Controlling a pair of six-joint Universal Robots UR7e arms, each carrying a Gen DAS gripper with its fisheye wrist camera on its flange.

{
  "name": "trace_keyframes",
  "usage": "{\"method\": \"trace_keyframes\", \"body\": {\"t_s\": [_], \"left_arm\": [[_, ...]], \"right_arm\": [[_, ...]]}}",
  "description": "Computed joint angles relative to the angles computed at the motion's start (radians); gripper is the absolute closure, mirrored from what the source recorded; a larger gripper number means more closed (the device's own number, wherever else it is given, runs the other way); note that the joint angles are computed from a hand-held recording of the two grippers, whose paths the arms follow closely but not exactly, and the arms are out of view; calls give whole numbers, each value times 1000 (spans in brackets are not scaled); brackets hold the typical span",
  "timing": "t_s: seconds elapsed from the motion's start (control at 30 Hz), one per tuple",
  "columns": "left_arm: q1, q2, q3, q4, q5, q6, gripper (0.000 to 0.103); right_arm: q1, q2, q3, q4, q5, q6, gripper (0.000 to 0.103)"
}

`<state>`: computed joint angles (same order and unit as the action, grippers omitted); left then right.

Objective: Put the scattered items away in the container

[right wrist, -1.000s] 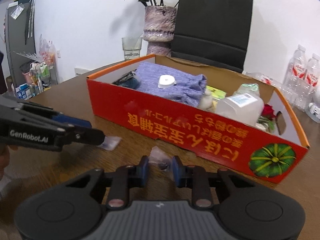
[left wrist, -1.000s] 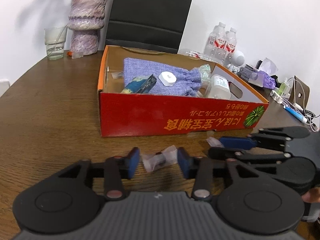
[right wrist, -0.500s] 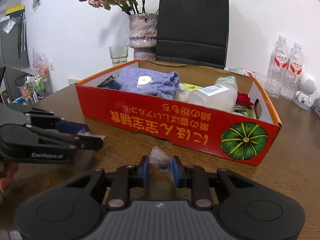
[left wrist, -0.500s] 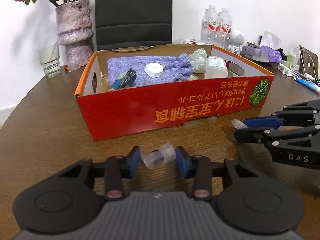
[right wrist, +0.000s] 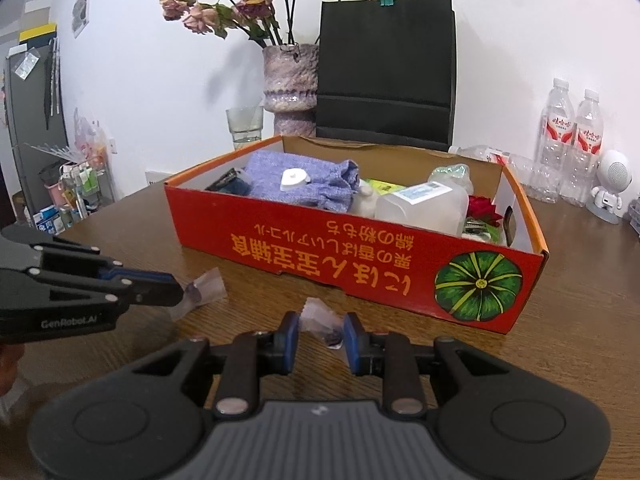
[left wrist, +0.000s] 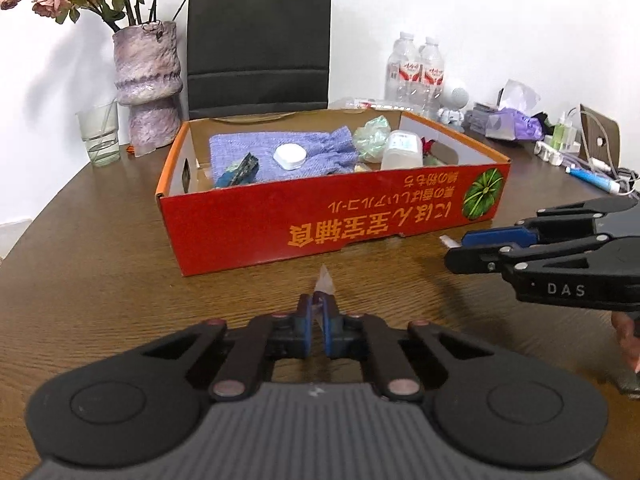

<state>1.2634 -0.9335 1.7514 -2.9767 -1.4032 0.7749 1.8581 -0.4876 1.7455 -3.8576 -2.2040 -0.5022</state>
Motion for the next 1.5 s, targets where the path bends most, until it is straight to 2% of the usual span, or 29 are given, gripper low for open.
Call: {"method": "trace_keyframes", "body": {"t_s": [0.23, 0.3, 0.33, 0.37, 0.4, 0.43, 0.47, 0.5, 0.63, 0.7, 0.73, 0.77, 0.93, 1.13, 1.27, 1.5], "left_arm": [[-2, -15, 8, -5, -41, 32, 97], [0, -5, -9, 9, -37, 8, 93], [0, 2, -22, 24, -27, -7, 80], [1, 9, -35, 41, -14, -21, 60], [2, 17, -45, 51, -5, -28, 54], [2, 23, -53, 58, 6, -28, 51], [1, 30, -60, 67, 17, -27, 51], [1, 36, -66, 76, 27, -28, 51], [-1, 52, -72, 71, 49, -8, 54], [-3, 54, -71, 68, 53, 4, 66], [-3, 52, -74, 81, 47, 7, 81], [-2, 49, -80, 102, 41, 1, 84], [2, 37, -71, 116, 22, -5, 84], [0, 5, -54, 129, -7, -21, 84], [-15, -28, -49, 117, -68, -10, 84], [-59, -17, -120, 95, -164, -21, 84]], "right_arm": [[3, -4, 19, -16, 7, 0, 80], [1, -2, 16, -12, 0, 0, 80], [-1, 0, 13, -10, -5, 1, 80], [-2, 2, 9, -10, -14, 1, 76], [-2, 6, 3, -10, -27, -3, 63], [-2, 12, -4, -14, -42, -11, 56], [0, 21, -17, -19, -61, -25, 47], [1, 27, -27, -18, -77, -39, 45], [-5, 33, -48, 35, -91, -46, 47], [-9, 31, -48, 47, -77, -46, 51], [-11, 23, -42, 61, -64, -34, 62], [-13, 15, -34, 73, -51, -22, 77], [-4, 13, -26, 78, -56, -34, 80], [9, -10, 0, 79, -59, -11, 84], [29, -40, 19, 54, -51, -32, 92], [60, -90, -8, -4, 4, -87, 94]]}}
